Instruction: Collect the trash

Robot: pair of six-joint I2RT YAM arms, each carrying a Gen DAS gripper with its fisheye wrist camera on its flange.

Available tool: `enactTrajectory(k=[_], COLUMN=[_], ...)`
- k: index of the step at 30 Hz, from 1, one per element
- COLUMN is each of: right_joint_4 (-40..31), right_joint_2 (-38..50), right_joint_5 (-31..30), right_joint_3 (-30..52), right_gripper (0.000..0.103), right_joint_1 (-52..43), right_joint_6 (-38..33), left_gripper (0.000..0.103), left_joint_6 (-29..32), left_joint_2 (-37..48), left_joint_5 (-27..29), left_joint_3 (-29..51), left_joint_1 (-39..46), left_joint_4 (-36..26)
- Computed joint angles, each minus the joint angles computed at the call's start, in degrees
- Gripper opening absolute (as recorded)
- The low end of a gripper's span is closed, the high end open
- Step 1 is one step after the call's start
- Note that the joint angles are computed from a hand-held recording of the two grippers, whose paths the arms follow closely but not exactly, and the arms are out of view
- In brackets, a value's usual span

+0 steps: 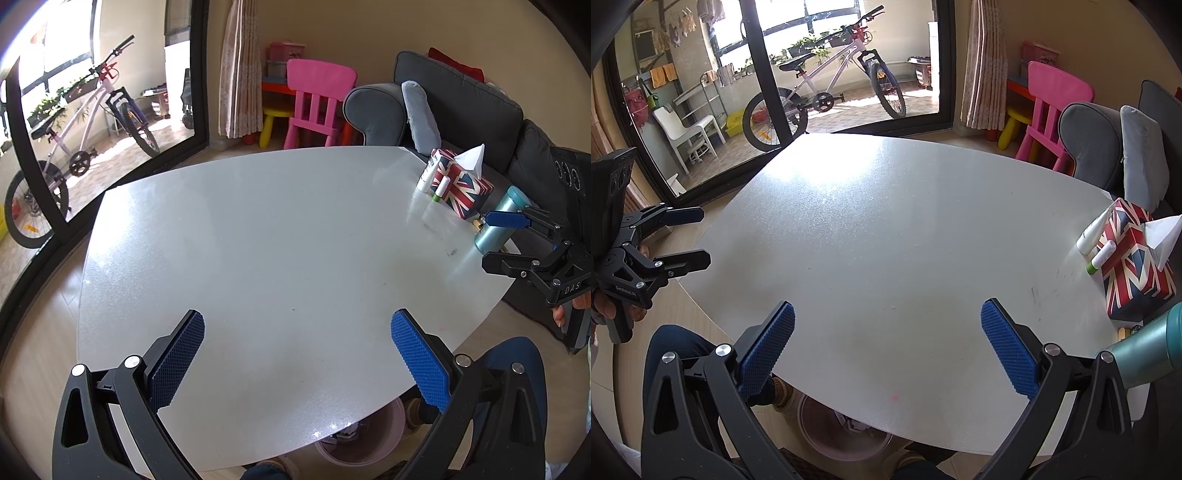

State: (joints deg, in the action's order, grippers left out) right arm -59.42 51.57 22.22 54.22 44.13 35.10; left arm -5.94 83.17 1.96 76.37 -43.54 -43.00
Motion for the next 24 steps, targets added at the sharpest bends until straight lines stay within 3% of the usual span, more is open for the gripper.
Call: enactTrajectory(k=[24], right_joint_4=[0.41], right_joint_2=[-0.31], right_joint_5=[-1.28], right_joint_3=[-0.09], right_gripper=[0.099], right_joint_1=[-2.2], right_joint_6=[-1.63], left_gripper=[0.097], left_joint_6=[0.67], left_joint_2=[0.51], left_joint_5=[-0.2], left_joint_3=[-0.34], left_joint_1=[-1.13], left_joint_4=[1.31])
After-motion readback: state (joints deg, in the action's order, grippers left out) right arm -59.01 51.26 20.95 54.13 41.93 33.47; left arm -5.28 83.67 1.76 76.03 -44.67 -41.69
